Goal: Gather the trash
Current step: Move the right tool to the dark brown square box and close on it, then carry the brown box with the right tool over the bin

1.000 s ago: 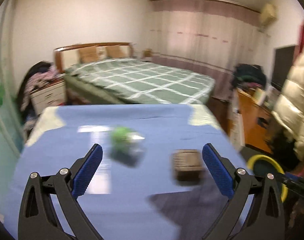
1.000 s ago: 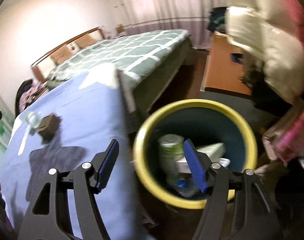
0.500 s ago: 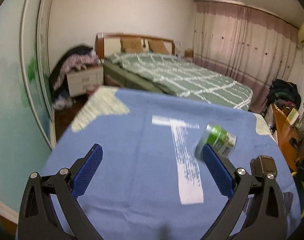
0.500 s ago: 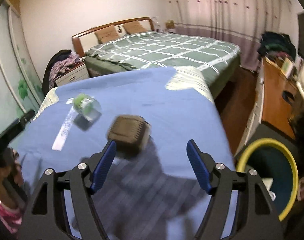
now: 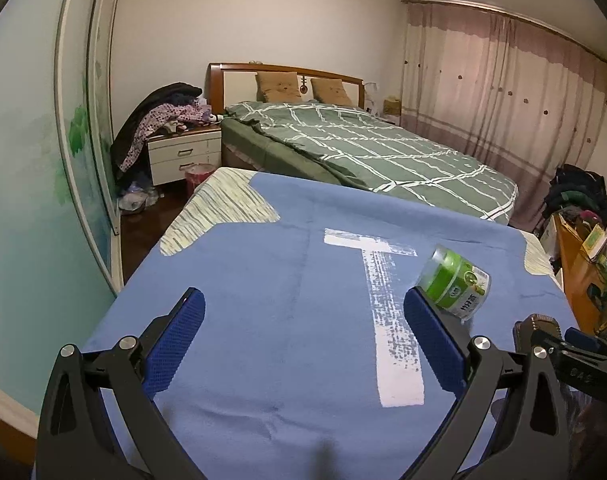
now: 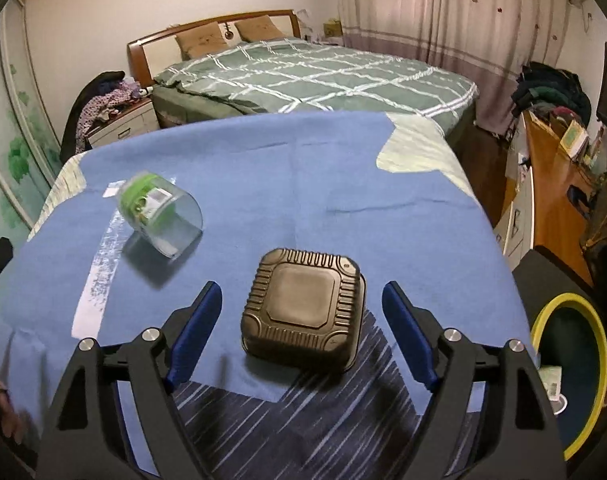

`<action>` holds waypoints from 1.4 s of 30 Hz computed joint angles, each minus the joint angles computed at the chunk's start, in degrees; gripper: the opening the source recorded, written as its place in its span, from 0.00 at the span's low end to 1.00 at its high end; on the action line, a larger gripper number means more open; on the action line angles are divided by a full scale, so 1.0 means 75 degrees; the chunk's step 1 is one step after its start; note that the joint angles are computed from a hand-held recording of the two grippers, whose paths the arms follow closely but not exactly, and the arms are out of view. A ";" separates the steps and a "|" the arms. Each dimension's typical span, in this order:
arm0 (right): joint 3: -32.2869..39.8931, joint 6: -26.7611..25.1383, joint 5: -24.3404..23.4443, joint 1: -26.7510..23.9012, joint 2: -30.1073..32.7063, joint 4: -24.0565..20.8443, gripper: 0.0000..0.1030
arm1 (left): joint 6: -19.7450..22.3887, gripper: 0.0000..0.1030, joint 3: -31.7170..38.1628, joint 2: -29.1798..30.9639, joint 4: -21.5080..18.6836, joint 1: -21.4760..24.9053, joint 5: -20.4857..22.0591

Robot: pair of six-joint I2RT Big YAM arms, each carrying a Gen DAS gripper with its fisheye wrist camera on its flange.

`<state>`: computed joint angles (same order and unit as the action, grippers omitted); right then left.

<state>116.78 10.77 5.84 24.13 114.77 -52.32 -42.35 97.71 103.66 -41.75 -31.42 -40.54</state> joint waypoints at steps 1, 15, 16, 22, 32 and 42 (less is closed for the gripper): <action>0.0024 -0.0010 0.0026 0.0005 0.0036 -0.0034 0.76 | -0.0018 0.95 0.0037 0.0031 -0.0065 -0.0011 -0.0025; -0.0102 0.0173 -0.0065 -0.0046 0.0132 -0.0019 0.64 | -0.0045 0.95 0.0287 0.0259 -0.0302 0.0026 0.0078; -0.0146 0.0204 -0.0101 -0.0057 0.0104 0.0021 0.64 | -0.0035 0.95 0.0301 0.0268 -0.0305 0.0021 0.0059; -0.0695 0.0348 -0.0281 -0.0135 -0.0307 0.0368 0.63 | -0.0061 0.95 0.0294 0.0285 -0.0299 0.0029 0.0054; -0.2250 0.0482 -0.0362 -0.0435 -0.1679 0.1370 0.61 | -0.0006 0.95 0.0340 0.0332 -0.0332 0.0024 0.0098; -0.3597 0.0766 0.0063 -0.1121 -0.2838 0.2031 0.61 | 0.0037 0.95 0.0340 0.0341 -0.0302 -0.0011 0.0058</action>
